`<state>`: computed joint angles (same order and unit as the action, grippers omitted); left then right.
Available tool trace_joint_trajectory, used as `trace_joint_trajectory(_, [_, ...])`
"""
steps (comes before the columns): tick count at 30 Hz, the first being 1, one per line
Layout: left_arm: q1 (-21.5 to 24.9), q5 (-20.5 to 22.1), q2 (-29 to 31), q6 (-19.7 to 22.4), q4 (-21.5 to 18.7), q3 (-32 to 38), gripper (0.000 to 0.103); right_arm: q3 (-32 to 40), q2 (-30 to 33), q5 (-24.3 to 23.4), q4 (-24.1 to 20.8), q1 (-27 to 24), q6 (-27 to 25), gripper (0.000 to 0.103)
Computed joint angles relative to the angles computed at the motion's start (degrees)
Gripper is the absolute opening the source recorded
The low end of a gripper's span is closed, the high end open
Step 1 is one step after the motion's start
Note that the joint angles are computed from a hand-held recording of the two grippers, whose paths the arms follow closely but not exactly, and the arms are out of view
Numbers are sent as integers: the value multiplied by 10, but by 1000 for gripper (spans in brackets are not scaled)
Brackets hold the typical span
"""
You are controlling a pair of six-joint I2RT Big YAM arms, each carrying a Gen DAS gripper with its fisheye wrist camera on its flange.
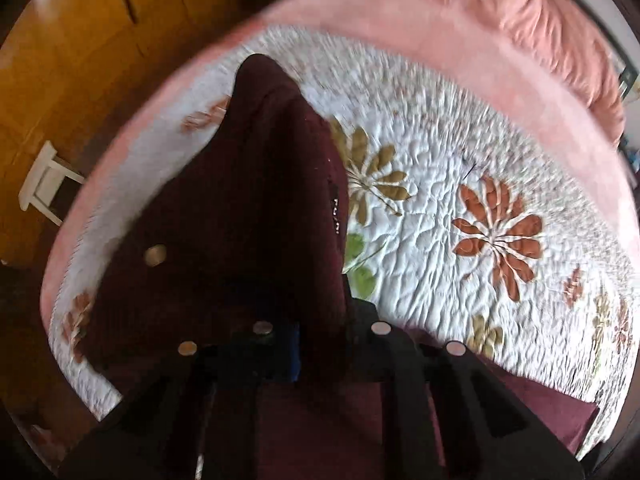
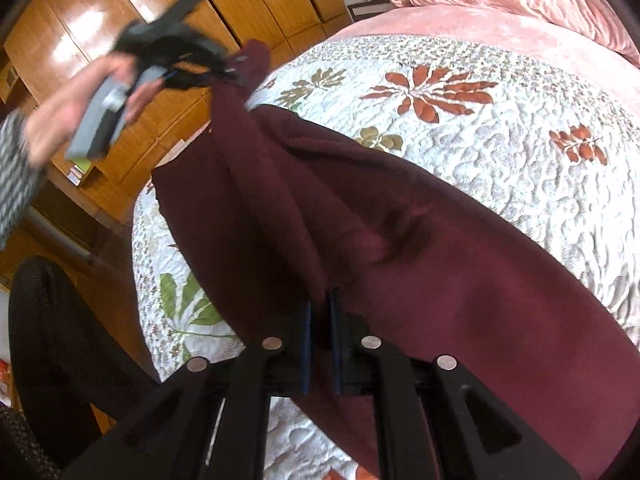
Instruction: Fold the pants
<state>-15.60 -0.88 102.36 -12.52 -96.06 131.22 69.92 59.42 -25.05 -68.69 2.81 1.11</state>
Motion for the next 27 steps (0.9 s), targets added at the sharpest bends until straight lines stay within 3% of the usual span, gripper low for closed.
trace_joint_trajectory(2, [6,-6,-81,0,63,-100,14,5,-5,2,-9,3,-2,8])
trace_joint_trajectory(5, [35,9,-163,1,117,-209,14,8,-11,14,-19,14,-2,8])
trace_joint_trajectory(12, [87,61,-242,-65,142,-364,16,-18,-22,64,-32,62,9,9])
trace_joint_trajectory(14, [100,79,-246,-106,135,-390,20,-28,-25,74,-31,73,14,10])
trace_joint_trajectory(16, [95,73,-246,-117,135,-407,22,-37,-28,78,-26,77,22,11])
trace_joint_trajectory(20, [86,56,-251,-107,140,-414,20,-43,-30,45,-22,58,39,11])
trace_joint_trajectory(24, [74,41,-271,-106,162,-405,19,-40,-44,-22,-10,17,60,11])
trace_joint_trajectory(27, [61,5,-260,-81,137,-410,20,-33,-33,-18,-27,21,52,11])
